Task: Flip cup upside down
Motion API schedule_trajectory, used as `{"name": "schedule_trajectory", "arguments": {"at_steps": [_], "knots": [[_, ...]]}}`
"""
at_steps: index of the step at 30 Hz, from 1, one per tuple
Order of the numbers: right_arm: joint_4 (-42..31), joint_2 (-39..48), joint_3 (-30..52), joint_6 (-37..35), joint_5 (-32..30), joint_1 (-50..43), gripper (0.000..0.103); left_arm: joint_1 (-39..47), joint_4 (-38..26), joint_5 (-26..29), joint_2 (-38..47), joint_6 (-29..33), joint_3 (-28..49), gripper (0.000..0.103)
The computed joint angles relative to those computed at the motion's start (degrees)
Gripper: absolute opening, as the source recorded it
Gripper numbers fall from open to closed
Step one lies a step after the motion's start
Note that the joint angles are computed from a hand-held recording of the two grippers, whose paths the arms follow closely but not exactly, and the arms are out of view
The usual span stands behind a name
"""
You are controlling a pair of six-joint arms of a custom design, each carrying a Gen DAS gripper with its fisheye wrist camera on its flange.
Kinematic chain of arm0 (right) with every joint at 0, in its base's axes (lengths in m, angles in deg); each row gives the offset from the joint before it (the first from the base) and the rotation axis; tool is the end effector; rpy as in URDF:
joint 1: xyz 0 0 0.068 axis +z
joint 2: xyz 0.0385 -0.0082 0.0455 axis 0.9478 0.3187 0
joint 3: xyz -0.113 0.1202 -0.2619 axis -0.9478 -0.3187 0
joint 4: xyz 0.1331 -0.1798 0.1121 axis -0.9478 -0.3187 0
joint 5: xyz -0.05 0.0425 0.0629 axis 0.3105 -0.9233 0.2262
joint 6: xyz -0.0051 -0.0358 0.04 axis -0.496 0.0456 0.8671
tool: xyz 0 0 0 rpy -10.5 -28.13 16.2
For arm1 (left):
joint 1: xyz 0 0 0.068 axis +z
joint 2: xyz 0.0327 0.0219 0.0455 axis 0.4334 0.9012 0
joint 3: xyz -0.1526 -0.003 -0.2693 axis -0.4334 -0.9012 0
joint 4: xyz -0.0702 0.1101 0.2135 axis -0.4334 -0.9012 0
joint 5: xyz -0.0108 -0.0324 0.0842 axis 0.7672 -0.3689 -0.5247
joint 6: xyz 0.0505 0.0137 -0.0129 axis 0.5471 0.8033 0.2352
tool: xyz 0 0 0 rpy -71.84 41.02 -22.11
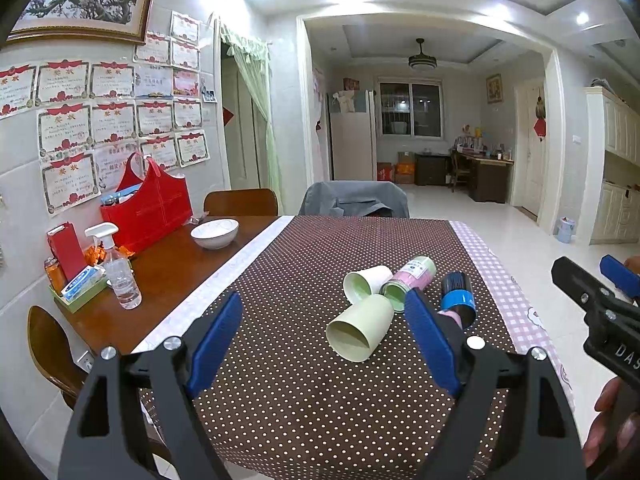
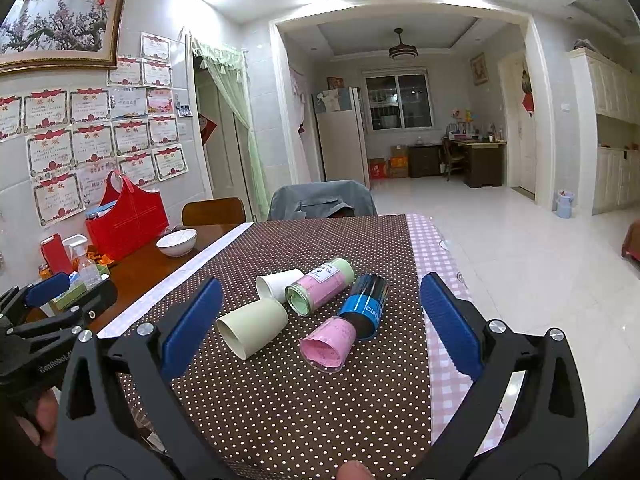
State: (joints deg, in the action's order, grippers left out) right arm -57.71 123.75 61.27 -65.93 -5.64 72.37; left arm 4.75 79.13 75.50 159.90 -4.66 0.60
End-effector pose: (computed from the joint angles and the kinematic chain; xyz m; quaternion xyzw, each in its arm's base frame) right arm 0.1859 -0.0099 0.2152 0.2123 0.7693 -0.0627 0.5992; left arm 0.3138 -0.1210 0.2121 0.1941 0.8050 -0.0880 0.5536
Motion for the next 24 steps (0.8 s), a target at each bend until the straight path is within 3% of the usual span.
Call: {"name": "schedule_trajectory", "arguments": {"at_steps": [8, 12, 18, 24], "knots": [[-1.1, -0.1, 0.7, -0.4, -0.6, -0.7, 0.097, -0.7, -0.4, -0.8, 1.4, -0.3, 1.0, 0.082], [1.7, 4.0, 1.0, -0.4, -1.2, -1.3, 0.097, -0.6, -1.8, -0.6, 2.5, -0.1, 2.4, 0.082], [4.8, 10.4, 2.0, -1.4, -6.9, -6.7, 0.097, -1.6, -4.2, -1.7, 6.9, 0.2, 6.5, 0.082], [7.8, 20.9, 5.1, -2.7, -14.5, -14.2, 0.097, -4.1, -9.7, -3.3, 14.9, 1.5, 15.7, 0.082]]}}
